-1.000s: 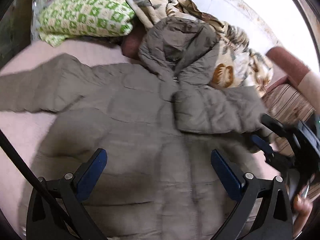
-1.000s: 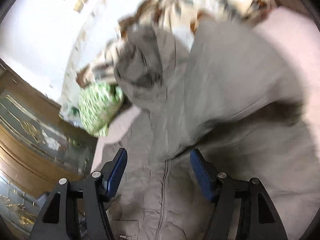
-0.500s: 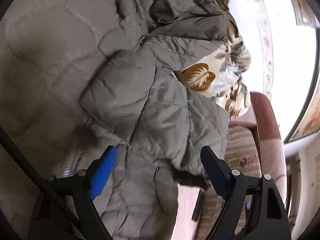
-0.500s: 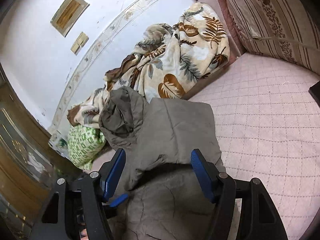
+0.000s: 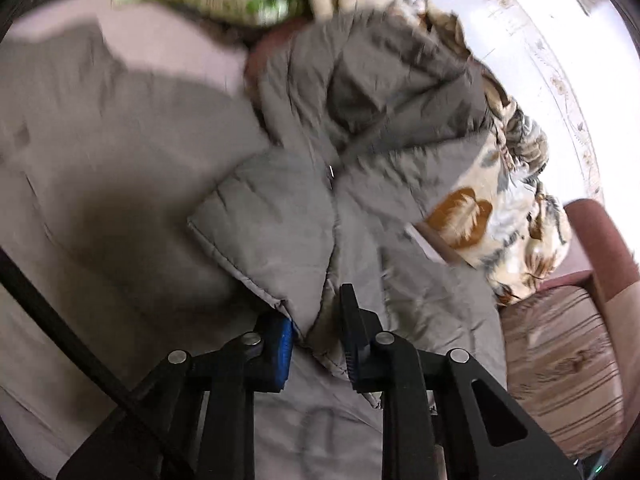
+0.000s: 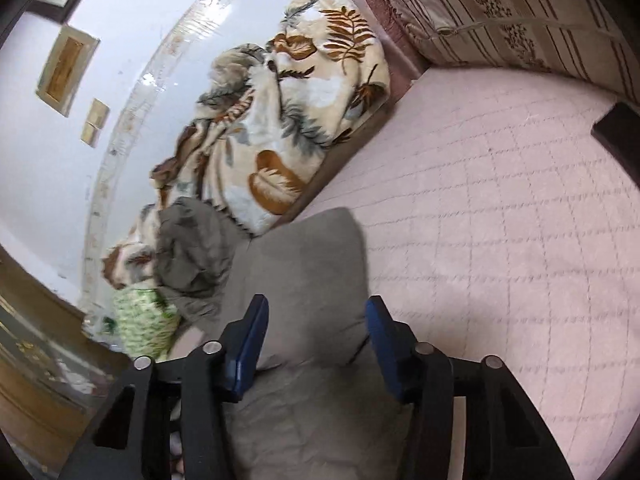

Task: Fold large clothes

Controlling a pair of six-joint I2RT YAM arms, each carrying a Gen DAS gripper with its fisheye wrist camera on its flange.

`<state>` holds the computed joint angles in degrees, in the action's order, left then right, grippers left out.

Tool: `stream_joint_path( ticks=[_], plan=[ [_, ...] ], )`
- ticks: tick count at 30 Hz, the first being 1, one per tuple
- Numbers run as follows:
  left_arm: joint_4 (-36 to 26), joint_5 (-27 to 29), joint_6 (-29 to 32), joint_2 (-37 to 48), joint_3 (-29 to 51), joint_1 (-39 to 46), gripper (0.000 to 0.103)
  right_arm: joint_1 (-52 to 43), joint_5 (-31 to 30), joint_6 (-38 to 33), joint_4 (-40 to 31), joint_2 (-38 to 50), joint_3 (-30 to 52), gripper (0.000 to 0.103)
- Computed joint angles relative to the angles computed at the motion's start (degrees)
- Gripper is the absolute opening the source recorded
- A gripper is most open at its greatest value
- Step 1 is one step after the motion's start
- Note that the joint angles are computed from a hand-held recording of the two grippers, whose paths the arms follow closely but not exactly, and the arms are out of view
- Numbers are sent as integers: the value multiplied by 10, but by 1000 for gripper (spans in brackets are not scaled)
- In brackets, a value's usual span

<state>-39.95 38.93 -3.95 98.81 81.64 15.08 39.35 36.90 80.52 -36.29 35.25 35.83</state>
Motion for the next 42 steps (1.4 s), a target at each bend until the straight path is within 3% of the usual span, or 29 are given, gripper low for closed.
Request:
stream_joint_path(
  ticks=[5,11,20,25,31,34,39,42],
  plan=[
    [-35,-3,60,27,68,38,19,-91,-94,-52,104,63,-19,52],
    [-61,-34,115,74,109,50,19,-86,-92,-122,127,223,59,52],
    [-84,-44,158,122,129,51,22,-89,-141,-174,42,414,170,52],
    [-150,-32,190,142,176,60,26,-92,-144,-170,11,418,185,52],
    [-207,2,269,119,201,114,37,-20,-31,-187,-15,385,231,53],
    [-191,1,293,100,188,139,47,-13,-45,-206,13,398,233,53],
    [-170,-8,321,108,195,170,47,-34,-123,-203,4,480,261,53],
    [-194,-4,317,142,241,179,47,-27,-116,-201,-26,504,291,54]
  ],
)
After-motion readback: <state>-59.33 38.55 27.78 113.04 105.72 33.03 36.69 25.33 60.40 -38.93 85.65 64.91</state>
